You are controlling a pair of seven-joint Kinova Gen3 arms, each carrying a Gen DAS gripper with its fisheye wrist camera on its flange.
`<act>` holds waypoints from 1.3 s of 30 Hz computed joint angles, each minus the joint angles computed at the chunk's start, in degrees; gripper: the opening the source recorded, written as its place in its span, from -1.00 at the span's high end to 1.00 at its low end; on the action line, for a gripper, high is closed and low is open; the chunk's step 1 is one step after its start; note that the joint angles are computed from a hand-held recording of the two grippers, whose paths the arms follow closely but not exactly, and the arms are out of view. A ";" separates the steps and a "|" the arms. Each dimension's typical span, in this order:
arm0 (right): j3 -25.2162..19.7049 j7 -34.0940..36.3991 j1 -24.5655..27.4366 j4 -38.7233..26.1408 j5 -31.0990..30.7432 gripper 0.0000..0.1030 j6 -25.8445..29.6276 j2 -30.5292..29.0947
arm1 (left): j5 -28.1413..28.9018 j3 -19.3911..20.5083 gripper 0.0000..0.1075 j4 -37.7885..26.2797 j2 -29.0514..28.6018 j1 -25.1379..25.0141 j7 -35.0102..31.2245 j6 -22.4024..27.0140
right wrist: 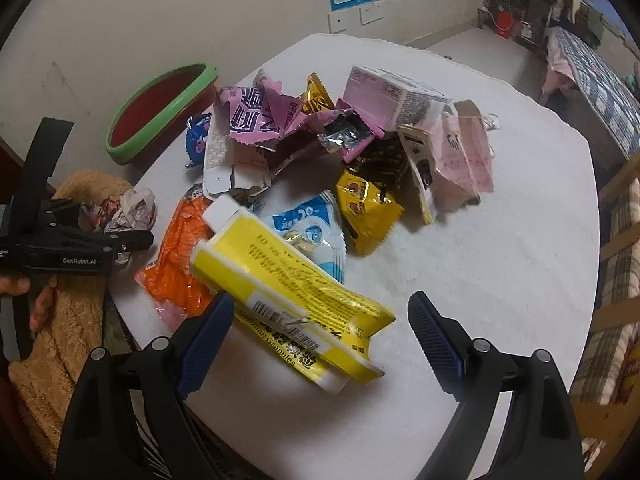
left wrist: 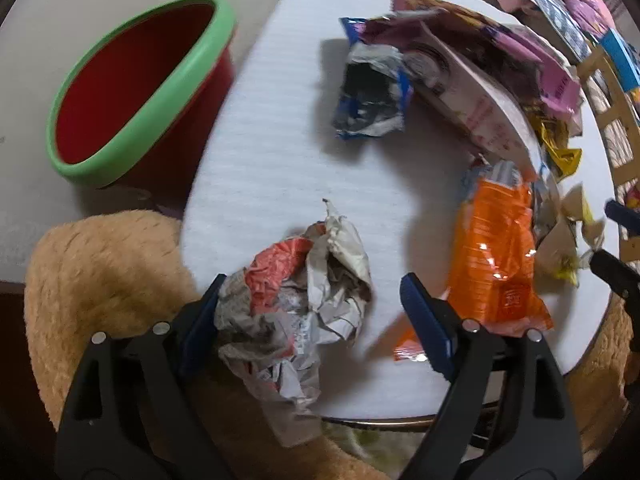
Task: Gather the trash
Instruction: 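Grasp the crumpled white wrapper with the left tool while the right grasps the yellow carton, then carry both items over the red bucket and open both tools to drop them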
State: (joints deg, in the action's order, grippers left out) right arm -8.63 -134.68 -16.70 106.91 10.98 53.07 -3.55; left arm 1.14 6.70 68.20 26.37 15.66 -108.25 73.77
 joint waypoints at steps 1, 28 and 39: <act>-0.36 0.48 0.38 -0.40 0.28 -0.66 -0.02 0.86 | -0.19 0.03 -0.53 -0.20 0.16 0.18 -0.07 0.29; -4.01 -5.44 3.09 -1.05 1.46 0.76 -3.00 -8.62 | 11.93 1.59 0.21 -0.70 -5.60 -5.78 -2.17 -5.98; -5.52 -9.17 2.26 -11.21 8.29 0.76 -3.82 -2.94 | 12.58 0.59 0.21 -2.11 -5.47 -7.91 -1.29 -11.97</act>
State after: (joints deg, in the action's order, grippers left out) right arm -14.15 -143.85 -14.44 95.69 19.26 49.25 -6.49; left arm 13.72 7.29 66.09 20.90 7.75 -109.54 61.79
